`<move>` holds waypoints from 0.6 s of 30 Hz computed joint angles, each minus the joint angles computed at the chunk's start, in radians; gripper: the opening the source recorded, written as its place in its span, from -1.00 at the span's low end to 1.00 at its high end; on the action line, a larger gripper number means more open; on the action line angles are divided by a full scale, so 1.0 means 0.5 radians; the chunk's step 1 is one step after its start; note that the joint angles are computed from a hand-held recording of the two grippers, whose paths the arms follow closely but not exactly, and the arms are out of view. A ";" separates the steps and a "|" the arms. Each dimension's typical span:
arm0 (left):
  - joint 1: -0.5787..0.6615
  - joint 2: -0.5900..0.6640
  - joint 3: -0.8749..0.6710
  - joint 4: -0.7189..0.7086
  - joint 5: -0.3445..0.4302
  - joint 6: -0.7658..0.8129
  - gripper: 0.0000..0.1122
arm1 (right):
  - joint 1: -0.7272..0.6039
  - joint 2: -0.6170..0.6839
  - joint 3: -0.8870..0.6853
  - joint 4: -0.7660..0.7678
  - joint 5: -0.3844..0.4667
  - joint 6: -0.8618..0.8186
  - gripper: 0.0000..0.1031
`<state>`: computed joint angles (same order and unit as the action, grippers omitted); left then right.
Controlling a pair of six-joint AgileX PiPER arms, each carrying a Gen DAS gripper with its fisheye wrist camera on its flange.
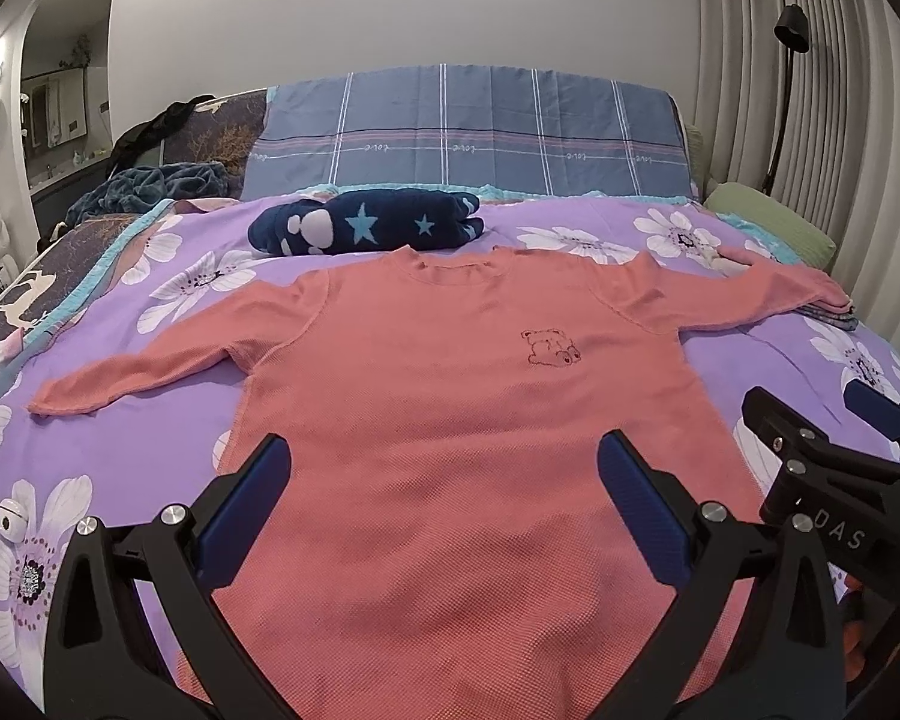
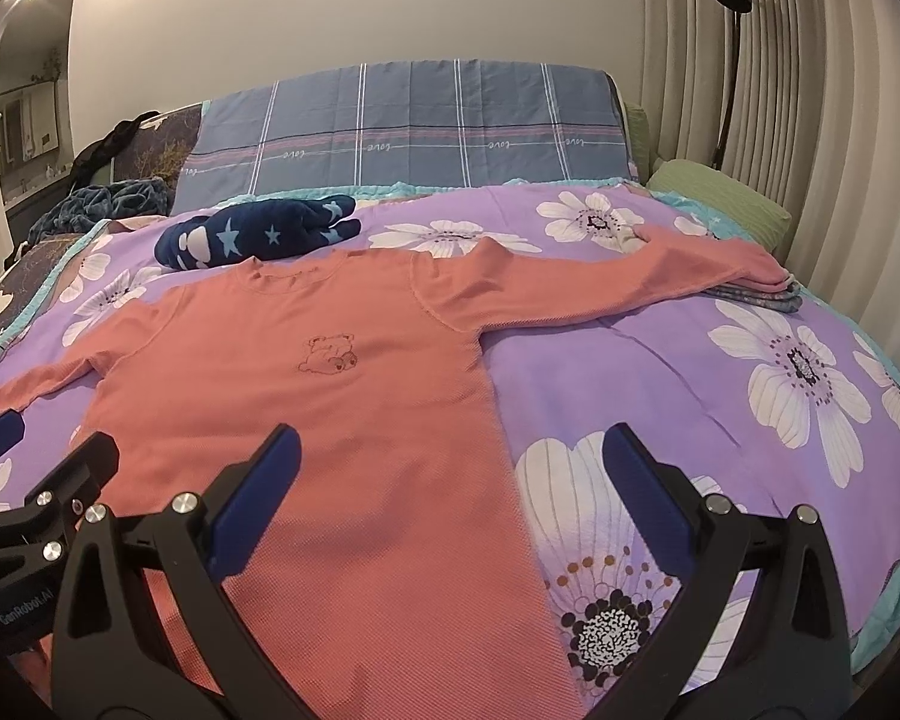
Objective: Fold small clothes
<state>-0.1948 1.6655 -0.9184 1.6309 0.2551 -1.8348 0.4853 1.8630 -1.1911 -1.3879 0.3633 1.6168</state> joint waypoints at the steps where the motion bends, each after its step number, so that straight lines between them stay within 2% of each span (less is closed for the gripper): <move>1: 0.001 0.002 -0.001 0.006 0.001 -0.004 0.81 | 0.003 0.002 0.000 -0.002 0.003 0.003 0.95; 18: 0.051 0.034 -0.014 0.223 -0.097 -0.197 0.81 | 0.010 0.032 -0.047 0.048 -0.009 -0.067 0.95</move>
